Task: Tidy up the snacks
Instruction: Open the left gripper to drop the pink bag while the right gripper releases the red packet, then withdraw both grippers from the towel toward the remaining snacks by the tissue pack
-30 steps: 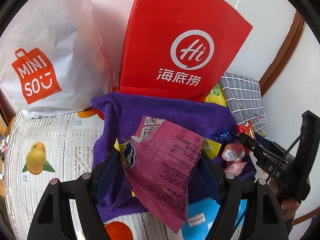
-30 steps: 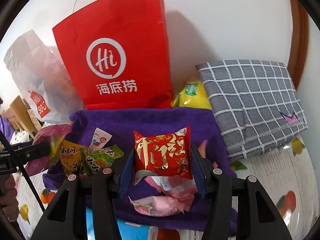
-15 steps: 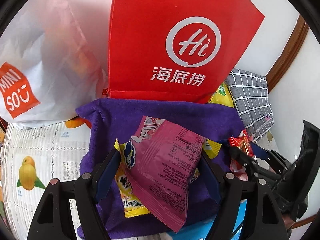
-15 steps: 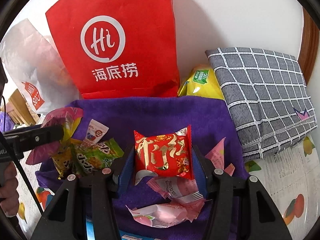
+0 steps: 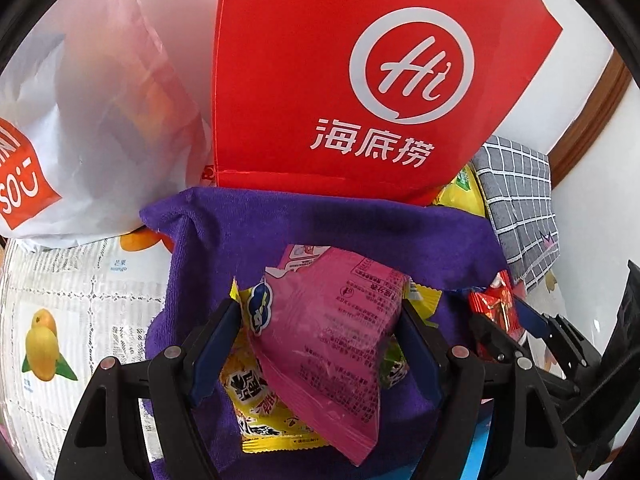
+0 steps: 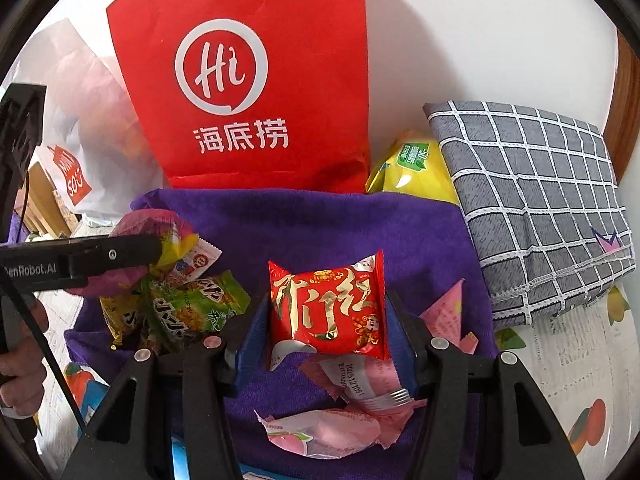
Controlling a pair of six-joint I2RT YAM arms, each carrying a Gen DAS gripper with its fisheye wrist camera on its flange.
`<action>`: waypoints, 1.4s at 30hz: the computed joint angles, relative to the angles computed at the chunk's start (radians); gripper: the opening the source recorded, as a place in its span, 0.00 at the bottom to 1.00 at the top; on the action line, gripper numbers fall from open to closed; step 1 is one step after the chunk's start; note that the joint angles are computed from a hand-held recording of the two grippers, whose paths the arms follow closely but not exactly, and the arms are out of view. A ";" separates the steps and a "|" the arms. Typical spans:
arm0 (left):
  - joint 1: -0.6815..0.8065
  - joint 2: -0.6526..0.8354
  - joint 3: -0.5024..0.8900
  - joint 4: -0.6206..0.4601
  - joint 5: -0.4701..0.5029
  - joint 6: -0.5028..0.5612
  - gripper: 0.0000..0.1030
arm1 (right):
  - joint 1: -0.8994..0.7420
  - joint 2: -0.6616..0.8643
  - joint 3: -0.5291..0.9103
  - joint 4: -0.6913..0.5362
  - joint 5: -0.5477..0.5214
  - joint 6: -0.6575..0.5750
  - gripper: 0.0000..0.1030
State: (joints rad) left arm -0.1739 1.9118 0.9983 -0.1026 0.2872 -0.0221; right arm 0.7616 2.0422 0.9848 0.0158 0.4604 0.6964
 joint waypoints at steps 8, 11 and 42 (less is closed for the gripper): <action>-0.012 0.010 -0.004 0.025 -0.004 -0.035 0.74 | 0.000 -0.009 -0.013 0.017 -0.015 0.005 0.55; -0.013 0.017 0.001 0.024 0.016 -0.045 0.74 | 0.000 -0.011 -0.012 0.009 -0.015 0.004 0.55; -0.018 -0.285 -0.151 -0.060 0.079 0.006 0.96 | 0.143 -0.218 -0.027 -0.277 0.119 0.191 0.73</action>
